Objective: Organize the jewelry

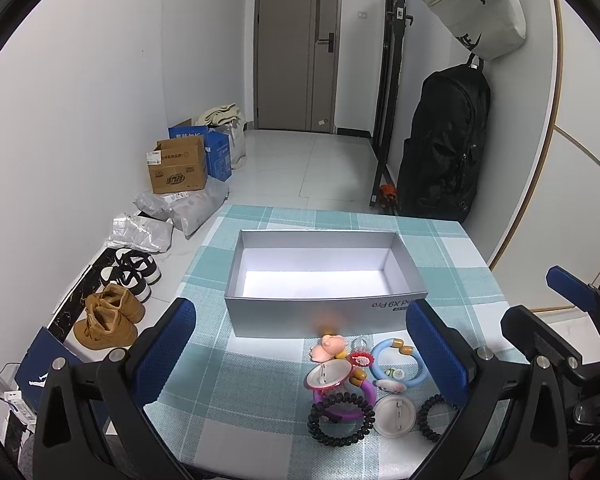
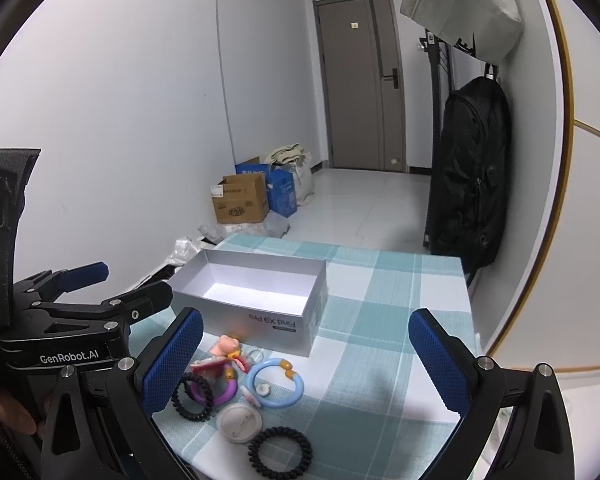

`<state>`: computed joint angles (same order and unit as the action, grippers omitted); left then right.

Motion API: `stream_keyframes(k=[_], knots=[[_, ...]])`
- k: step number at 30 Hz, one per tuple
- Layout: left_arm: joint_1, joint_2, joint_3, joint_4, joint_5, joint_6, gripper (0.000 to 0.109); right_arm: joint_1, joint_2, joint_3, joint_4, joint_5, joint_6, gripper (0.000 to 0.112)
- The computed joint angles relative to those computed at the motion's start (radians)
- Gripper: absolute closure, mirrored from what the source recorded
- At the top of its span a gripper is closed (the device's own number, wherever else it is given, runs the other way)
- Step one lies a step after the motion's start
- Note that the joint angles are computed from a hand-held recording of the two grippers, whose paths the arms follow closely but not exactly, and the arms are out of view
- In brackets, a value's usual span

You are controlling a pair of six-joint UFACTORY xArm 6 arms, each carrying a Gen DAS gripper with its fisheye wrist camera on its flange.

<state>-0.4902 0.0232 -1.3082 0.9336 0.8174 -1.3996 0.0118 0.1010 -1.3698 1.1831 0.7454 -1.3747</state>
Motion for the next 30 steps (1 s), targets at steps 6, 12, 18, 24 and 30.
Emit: stream_keyframes(k=[6, 12, 18, 24, 30], knots=[[-0.002, 0.005, -0.001, -0.010, -0.007, 0.013, 0.006, -0.002, 0.003, -0.003, -0.003, 0.002, 0.005, 0.009], [0.000, 0.004, 0.001, -0.020, -0.012, 0.024, 0.006, -0.003, 0.001, -0.001, -0.001, 0.001, 0.005, 0.009], [-0.001, 0.005, 0.000, -0.025, -0.013, 0.031, 0.006, 0.001, 0.002, -0.002, -0.010, -0.005, 0.015, 0.009], [-0.001, 0.005, 0.001, -0.025, -0.013, 0.030, 0.006, 0.004, 0.001, -0.002, -0.011, -0.011, 0.017, 0.009], [-0.002, 0.005, 0.001, -0.026, -0.012, 0.032, 0.006, 0.005, 0.001, -0.001, -0.003, -0.014, 0.014, 0.009]])
